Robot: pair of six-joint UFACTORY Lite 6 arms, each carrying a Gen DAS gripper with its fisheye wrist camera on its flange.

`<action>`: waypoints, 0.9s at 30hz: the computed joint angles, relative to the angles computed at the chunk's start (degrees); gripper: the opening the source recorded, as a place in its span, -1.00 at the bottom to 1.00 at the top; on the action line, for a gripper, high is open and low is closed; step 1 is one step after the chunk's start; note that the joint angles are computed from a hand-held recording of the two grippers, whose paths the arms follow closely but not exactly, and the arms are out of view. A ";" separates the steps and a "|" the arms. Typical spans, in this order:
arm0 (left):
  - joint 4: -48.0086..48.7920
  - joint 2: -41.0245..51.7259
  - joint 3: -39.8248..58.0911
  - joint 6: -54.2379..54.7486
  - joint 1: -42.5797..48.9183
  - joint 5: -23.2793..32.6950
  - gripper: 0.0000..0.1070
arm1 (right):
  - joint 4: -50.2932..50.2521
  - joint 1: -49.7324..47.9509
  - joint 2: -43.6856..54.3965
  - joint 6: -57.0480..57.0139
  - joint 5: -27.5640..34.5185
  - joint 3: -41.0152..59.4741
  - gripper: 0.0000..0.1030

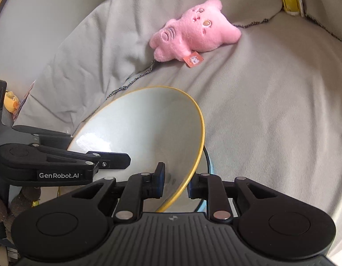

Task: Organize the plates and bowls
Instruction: 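Carry the yellow-rimmed bowl with both grippers and lower it into the blue bowl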

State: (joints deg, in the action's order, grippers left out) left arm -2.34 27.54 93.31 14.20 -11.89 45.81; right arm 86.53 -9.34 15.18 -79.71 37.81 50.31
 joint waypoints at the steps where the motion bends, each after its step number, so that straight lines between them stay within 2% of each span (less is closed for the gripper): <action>1: 0.40 -0.34 -1.32 -0.18 0.07 -0.35 -0.36 | 1.42 0.23 1.28 -1.39 0.19 -0.27 -0.59; 5: -0.49 -2.05 -5.32 -0.03 1.11 -1.93 -0.35 | 4.18 -0.27 3.15 -5.22 2.00 -0.94 -0.59; 8: -0.90 -3.04 -6.53 -0.74 1.49 -1.89 -0.37 | 4.98 0.57 2.11 -6.56 0.69 -1.80 -0.59; 16: -0.44 -5.87 -10.43 -2.62 1.67 -1.28 -0.36 | 0.60 0.79 2.06 -3.11 1.34 -1.38 -0.59; 21: -1.06 -5.76 -10.64 -2.36 2.57 -1.34 -0.38 | 0.04 1.34 0.83 -1.93 -0.88 -2.12 -0.59; 27: -1.85 -7.97 -12.44 -0.96 3.77 -2.41 -0.51 | 0.45 1.17 -0.47 -2.48 -1.72 -2.95 -0.59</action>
